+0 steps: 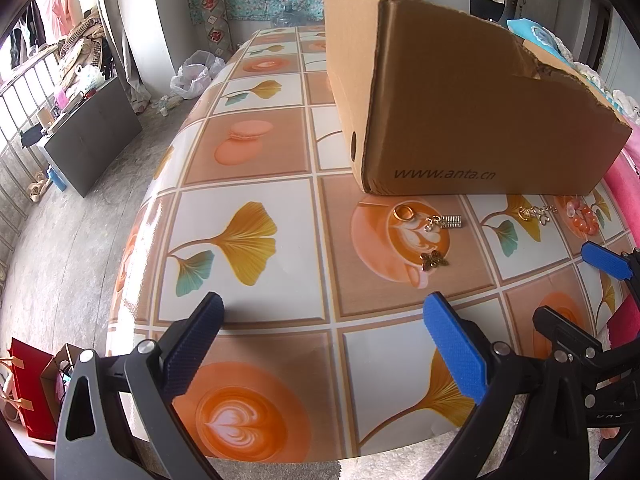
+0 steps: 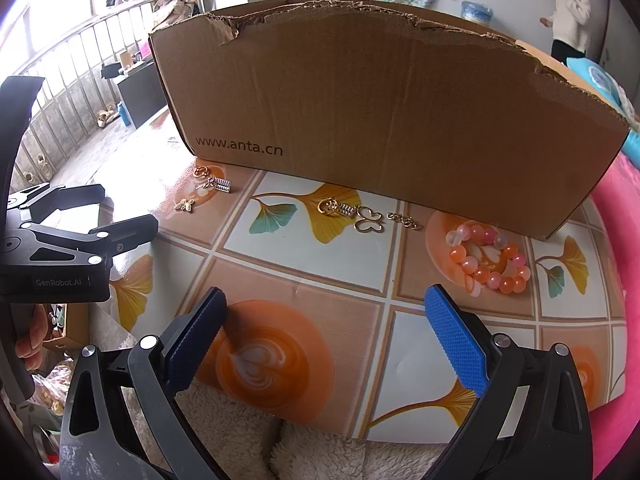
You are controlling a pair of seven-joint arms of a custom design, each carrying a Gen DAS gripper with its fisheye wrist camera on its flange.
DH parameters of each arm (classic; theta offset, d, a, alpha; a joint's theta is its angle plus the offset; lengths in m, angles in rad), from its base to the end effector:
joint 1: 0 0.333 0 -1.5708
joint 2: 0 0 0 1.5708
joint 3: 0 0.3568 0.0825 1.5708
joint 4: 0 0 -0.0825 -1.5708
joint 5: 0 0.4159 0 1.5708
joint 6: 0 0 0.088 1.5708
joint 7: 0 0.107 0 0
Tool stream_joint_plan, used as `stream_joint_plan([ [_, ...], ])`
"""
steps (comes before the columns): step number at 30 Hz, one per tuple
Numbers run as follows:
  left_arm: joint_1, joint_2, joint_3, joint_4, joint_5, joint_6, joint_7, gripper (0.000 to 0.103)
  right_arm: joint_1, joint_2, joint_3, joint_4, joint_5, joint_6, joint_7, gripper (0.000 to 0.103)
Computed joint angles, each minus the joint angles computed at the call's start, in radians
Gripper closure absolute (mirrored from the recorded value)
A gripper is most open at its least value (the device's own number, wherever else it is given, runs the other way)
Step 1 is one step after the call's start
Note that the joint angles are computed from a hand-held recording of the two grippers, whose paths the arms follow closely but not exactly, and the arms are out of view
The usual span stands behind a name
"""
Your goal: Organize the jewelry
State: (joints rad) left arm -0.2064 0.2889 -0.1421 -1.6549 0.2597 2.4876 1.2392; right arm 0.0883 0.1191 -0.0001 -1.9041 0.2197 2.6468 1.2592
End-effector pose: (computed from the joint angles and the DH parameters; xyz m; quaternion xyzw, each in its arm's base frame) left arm 0.6881 -0.2382 0.5325 -0.6213 0.7310 -0.2060 0.1926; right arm 0.6660 0.0531 0.5338 -0.7465 0.5860 -0.1889 0.2521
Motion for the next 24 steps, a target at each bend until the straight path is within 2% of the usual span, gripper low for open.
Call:
stream_joint_plan([
  [11,0.001,0.004,-0.002,0.004,-0.002,0.01,0.015,0.005,-0.004,-0.001,0.003,-0.003,0.018,0.004,-0.019,0.008],
  [16,-0.008,0.011,0.003,0.016,0.025,0.018,0.035,0.005,-0.028,-0.015,0.016,-0.017,0.14,-0.001,-0.162,0.008],
  [18,-0.014,0.005,0.008,0.003,0.047,0.049,0.03,0.006,-0.039,-0.02,0.017,-0.017,0.209,-0.02,-0.237,0.008],
  [21,0.0,0.0,-0.011,-0.019,0.013,0.118,0.071,0.014,-0.05,-0.019,0.01,-0.006,0.287,-0.06,-0.301,0.008],
  [24,0.008,0.005,-0.03,-0.023,-0.032,0.167,0.131,0.028,-0.062,-0.022,0.007,0.002,0.373,-0.081,-0.364,0.019],
])
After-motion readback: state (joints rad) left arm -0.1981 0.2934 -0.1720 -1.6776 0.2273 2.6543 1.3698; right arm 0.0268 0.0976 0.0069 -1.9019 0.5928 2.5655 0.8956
